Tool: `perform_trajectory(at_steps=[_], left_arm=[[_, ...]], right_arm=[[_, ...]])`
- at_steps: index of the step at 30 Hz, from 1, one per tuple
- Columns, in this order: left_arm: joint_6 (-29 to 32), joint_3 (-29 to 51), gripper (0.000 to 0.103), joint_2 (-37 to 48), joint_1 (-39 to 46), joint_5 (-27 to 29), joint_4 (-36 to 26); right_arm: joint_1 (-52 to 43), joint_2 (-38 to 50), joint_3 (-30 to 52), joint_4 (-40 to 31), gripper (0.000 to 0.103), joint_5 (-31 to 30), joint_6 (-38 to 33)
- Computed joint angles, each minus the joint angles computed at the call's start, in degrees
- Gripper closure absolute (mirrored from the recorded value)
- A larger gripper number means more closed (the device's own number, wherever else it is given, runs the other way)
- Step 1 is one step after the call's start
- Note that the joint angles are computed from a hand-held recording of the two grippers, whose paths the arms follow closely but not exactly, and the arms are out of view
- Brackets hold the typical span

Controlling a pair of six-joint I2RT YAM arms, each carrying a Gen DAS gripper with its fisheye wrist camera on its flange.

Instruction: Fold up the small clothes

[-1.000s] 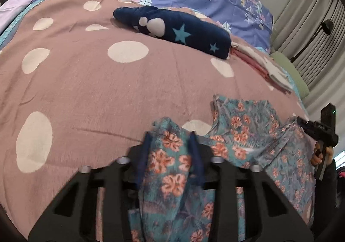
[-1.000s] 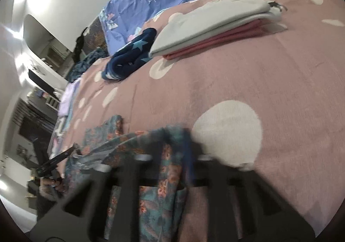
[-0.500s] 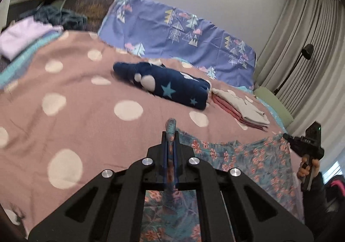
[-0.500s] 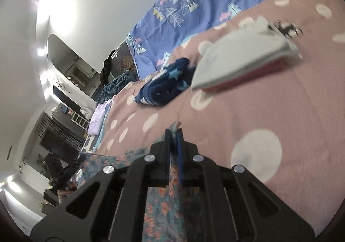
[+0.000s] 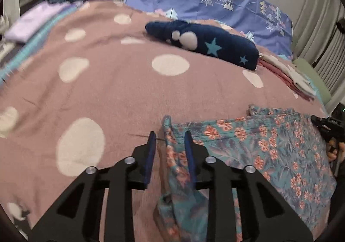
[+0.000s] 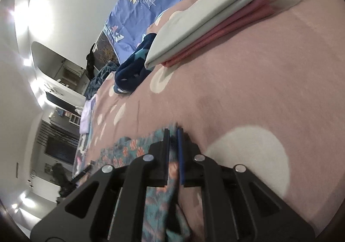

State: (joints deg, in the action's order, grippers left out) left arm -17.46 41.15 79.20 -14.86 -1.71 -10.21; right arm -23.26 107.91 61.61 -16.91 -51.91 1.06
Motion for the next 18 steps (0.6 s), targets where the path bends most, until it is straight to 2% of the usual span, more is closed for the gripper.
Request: perform_trajectory(at_steps=[2, 5, 8, 10, 12, 16, 18], left_arm=[[-0.07, -0.33, 0.070, -4.84, -3.34, -2.50, -2.32], [-2.13, -0.81, 0.051, -12.61, -14.19, -6.39, -5.28], [-4.57, 0.82, 0.048, -12.39, -27.59, -9.49, -6.82], [-6.12, 3.92, 0.043, -7.51, -38.49, -12.07, -6.52], [-7.43, 9.07, 0.042, 0.96, -47.33, -12.95, -5.17], [-7.36, 20.28, 0.042, 15.88, -56.84, -12.87, -4.76], [-7.13, 27.40, 0.042, 22.80, -60.02, -14.28, -7.31]], right_arm=[[-1.30, -2.48, -3.24, -0.12, 0.095, -0.47, -1.79], [-4.03, -4.89, -6.88, -1.86, 0.095, -1.79, -5.78], [-6.70, -7.53, -10.66, -3.23, 0.095, -3.09, -9.59], [-7.95, -9.15, -12.45, -4.34, 0.095, -3.19, -12.56], [-8.86, -10.09, -13.42, -5.40, 0.095, -3.11, -15.14], [-10.05, -9.33, -13.29, -6.81, 0.095, -4.39, -18.45], [-11.20, -8.24, -12.51, -8.47, 0.094, -6.37, -19.78]])
